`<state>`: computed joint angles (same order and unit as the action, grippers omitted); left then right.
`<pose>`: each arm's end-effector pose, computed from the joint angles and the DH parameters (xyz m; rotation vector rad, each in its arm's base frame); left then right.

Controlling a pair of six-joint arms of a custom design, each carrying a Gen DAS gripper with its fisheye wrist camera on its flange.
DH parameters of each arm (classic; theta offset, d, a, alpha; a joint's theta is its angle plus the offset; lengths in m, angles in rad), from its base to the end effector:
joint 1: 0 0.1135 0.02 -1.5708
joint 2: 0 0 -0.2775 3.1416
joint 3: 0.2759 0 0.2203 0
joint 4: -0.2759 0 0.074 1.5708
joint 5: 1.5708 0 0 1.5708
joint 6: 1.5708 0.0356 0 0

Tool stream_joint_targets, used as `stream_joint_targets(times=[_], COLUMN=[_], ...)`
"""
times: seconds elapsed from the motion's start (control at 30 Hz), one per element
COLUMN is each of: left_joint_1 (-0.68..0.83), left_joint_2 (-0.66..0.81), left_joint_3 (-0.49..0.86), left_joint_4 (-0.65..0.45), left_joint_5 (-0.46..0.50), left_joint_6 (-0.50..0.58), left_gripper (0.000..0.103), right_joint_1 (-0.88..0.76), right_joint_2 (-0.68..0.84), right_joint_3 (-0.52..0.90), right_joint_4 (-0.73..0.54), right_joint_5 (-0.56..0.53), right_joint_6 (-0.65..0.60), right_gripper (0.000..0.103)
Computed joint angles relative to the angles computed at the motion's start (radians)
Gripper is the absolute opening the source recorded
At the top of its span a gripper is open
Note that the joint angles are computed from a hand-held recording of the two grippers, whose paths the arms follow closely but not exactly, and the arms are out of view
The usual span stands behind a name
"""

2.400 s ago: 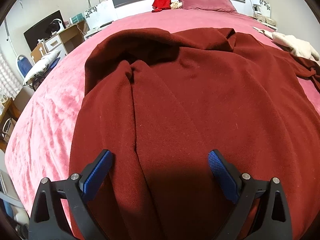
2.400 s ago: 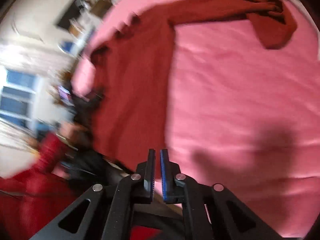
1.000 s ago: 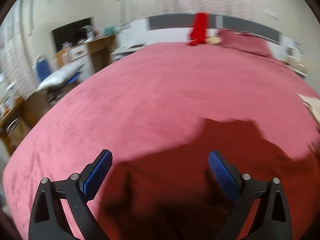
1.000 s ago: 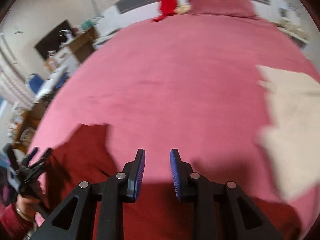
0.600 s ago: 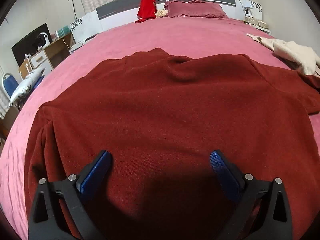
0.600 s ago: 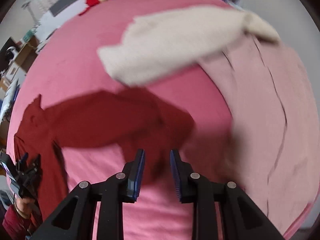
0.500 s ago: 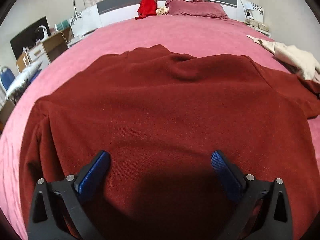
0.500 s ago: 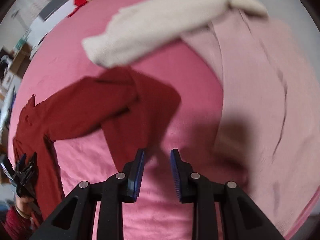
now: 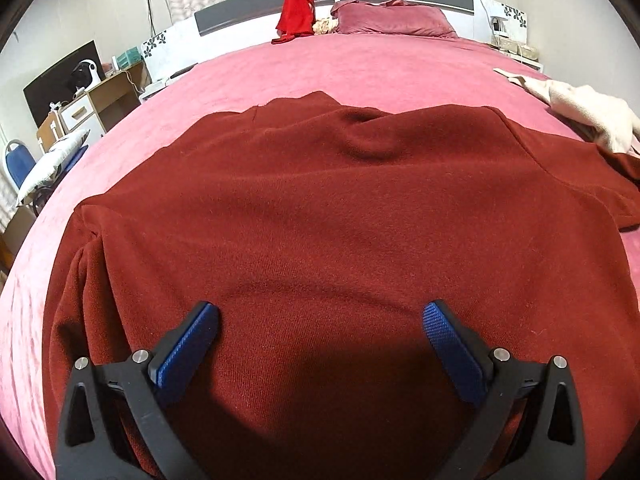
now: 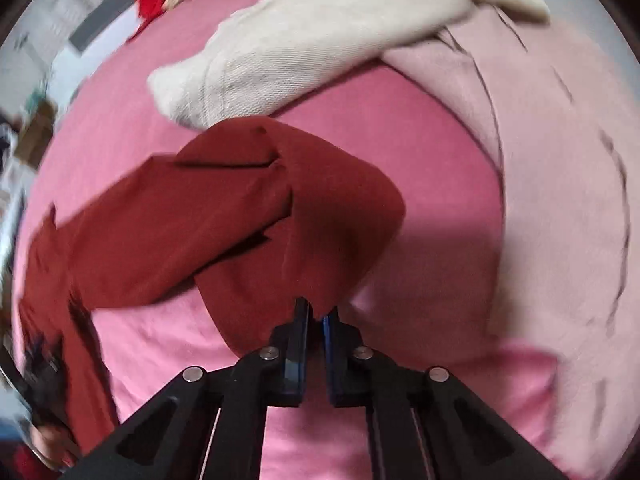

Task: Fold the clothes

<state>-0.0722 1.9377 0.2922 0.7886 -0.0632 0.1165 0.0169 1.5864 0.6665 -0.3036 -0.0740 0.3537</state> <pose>0.2348 -0.0147 0.0739 0.2002 2.4194 0.0968 0.2377 0.0066 0.1557 0.4526 2.7708 0.1929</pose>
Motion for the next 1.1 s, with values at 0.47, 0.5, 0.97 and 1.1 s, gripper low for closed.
stream_joint_targets(times=[0.47,0.5,0.97,1.1], left_joint_1=[0.005,0.006,0.016,0.018], left_joint_2=[-0.013,-0.012,-0.016,0.005], left_joint_3=[-0.023,-0.023,-0.025,-0.013], left_joint_4=[0.010,0.011,0.011,0.020], left_joint_5=[0.010,0.010,0.014,0.018], left_joint_6=[0.000,0.000,0.012,0.010], left_gripper=[0.103,0.103,0.103,0.103], right_joint_1=[-0.420,-0.450,0.229,0.168], right_joint_2=[-0.232,-0.181,-0.025,0.152], right_joint_3=[0.222,0.251,0.003,0.115], right_joint_4=[-0.131,-0.120,0.164,0.122], right_joint_5=[0.308,0.298,0.215,0.199], right_joint_6=[-0.458,-0.465,-0.353,-0.366], right_gripper=[0.002,0.010,0.024,0.025])
